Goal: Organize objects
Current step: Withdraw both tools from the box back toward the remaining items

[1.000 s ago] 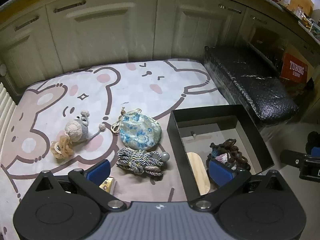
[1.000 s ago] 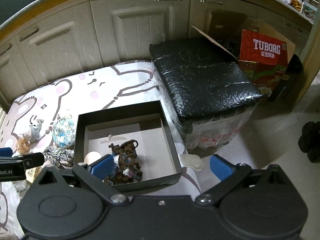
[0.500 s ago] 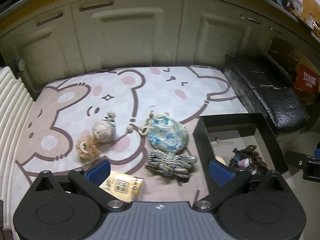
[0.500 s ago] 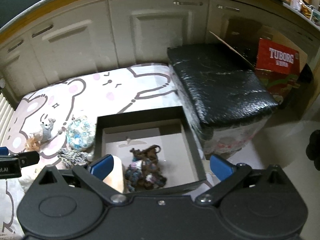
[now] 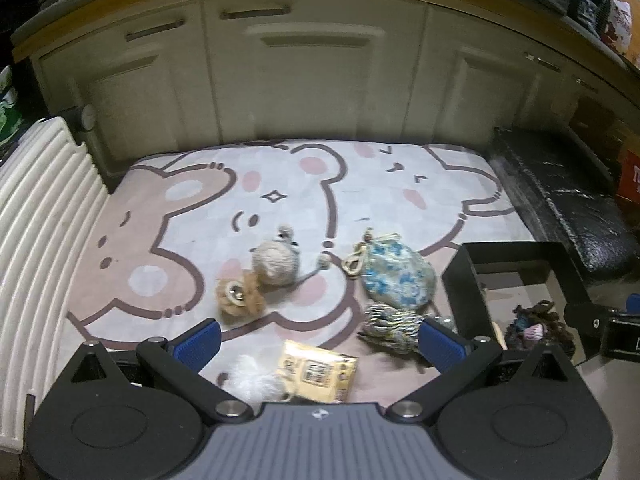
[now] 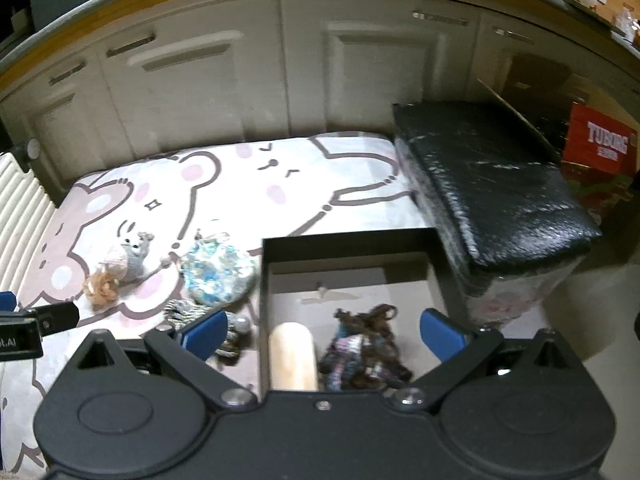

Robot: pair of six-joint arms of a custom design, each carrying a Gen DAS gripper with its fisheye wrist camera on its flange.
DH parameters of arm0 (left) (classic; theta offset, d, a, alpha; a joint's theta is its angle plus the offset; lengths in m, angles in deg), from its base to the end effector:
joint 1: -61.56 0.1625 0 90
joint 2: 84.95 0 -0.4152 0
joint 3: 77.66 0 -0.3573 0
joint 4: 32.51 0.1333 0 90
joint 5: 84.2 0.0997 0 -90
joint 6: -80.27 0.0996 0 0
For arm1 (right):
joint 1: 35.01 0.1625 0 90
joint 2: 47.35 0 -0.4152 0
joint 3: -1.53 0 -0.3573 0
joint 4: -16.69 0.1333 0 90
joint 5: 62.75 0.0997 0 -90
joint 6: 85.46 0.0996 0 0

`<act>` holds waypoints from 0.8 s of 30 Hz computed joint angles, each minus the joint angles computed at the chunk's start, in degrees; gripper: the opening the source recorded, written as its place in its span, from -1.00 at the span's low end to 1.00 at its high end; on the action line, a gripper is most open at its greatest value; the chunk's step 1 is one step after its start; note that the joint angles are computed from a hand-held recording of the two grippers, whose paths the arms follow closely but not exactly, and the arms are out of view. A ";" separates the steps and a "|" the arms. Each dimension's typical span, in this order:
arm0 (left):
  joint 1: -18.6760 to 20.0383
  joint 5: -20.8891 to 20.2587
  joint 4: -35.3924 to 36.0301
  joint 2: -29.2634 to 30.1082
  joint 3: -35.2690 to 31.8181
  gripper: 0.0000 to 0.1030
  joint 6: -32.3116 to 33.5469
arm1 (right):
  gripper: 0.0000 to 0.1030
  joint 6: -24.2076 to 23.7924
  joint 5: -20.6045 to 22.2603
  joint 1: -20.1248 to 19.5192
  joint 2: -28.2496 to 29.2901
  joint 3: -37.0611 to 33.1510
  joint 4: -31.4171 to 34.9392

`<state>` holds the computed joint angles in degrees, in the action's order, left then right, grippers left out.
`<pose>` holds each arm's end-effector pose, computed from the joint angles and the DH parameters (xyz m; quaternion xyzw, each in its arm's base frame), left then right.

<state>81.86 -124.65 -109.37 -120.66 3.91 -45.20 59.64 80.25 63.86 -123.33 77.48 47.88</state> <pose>-0.4732 -0.3980 0.0297 -0.1872 0.7950 -0.4206 0.3950 0.1237 -0.4438 0.4492 0.0872 -0.8050 0.3408 0.4777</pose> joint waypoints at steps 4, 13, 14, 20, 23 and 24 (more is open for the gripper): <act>-0.56 -0.94 1.58 -1.53 1.83 1.00 -2.67 | 1.00 0.64 -0.44 0.84 1.46 -0.14 0.08; -2.06 -2.45 3.62 -4.80 5.94 1.00 -7.59 | 1.00 1.93 -1.35 2.43 4.57 -0.43 -0.05; -2.23 -2.65 3.75 -5.19 6.44 1.00 -8.04 | 1.00 2.05 -1.44 2.57 4.87 -0.46 -0.07; -2.86 -3.93 4.39 -6.71 8.62 1.00 -9.61 | 1.00 6.26 -1.17 3.38 7.29 -1.13 0.29; -3.13 -4.44 4.02 -7.57 9.98 1.00 -9.87 | 1.00 9.57 -1.79 3.43 8.62 -1.86 1.85; -3.23 -4.50 3.82 -7.88 10.49 1.00 -9.93 | 1.00 9.82 -1.79 3.50 8.99 -1.90 1.85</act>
